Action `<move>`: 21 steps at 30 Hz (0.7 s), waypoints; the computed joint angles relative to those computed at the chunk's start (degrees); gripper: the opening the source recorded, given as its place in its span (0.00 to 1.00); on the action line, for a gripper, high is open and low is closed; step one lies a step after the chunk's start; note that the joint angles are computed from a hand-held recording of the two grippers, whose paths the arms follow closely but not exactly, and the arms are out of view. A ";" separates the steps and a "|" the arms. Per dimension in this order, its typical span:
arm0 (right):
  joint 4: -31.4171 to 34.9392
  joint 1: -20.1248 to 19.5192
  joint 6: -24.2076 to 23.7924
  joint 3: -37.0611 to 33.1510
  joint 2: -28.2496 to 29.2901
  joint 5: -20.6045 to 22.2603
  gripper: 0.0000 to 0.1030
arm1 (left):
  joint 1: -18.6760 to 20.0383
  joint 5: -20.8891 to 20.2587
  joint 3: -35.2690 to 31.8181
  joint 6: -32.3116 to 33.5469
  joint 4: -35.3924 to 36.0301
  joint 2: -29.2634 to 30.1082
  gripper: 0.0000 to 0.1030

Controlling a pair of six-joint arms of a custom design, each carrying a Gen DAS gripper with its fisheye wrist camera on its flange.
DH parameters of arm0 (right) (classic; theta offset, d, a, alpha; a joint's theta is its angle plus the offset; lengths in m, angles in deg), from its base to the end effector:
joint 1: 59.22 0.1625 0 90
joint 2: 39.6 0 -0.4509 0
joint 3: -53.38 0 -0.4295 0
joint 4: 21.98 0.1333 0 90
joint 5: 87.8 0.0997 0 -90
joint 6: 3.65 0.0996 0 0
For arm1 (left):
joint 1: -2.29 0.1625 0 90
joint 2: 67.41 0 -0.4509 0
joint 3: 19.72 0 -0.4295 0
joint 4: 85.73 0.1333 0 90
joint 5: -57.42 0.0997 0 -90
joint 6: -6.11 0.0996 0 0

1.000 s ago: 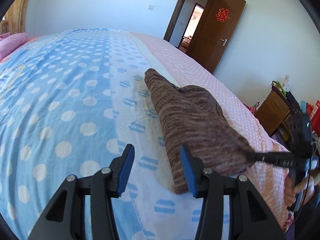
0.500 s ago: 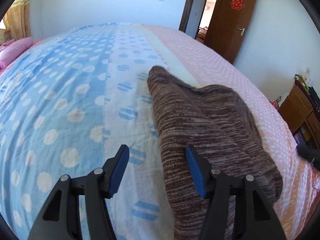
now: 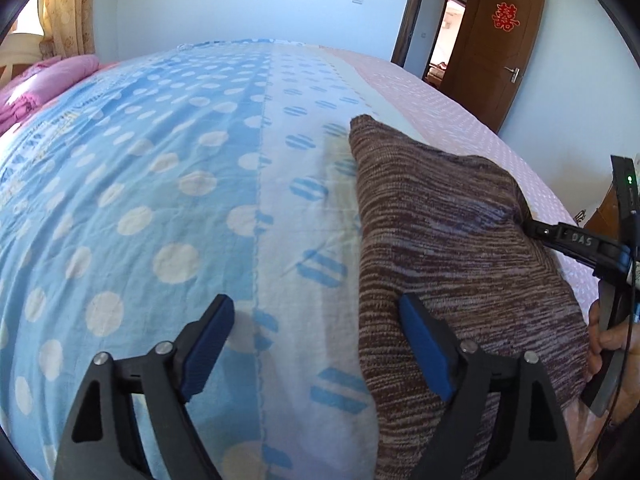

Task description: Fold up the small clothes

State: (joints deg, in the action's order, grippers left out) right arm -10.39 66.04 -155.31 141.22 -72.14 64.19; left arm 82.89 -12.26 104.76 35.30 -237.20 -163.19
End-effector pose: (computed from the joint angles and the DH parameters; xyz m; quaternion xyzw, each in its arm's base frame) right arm 0.3553 -0.4240 -0.0302 -0.0523 -0.8445 0.4118 0.3383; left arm 0.0896 -0.4869 0.3803 0.2651 0.9077 -0.2445 0.2144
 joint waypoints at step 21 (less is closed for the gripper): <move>23.87 -6.07 -11.66 -37.65 17.88 -15.06 0.37 | -1.47 -1.12 0.16 -0.07 -2.58 3.54 0.90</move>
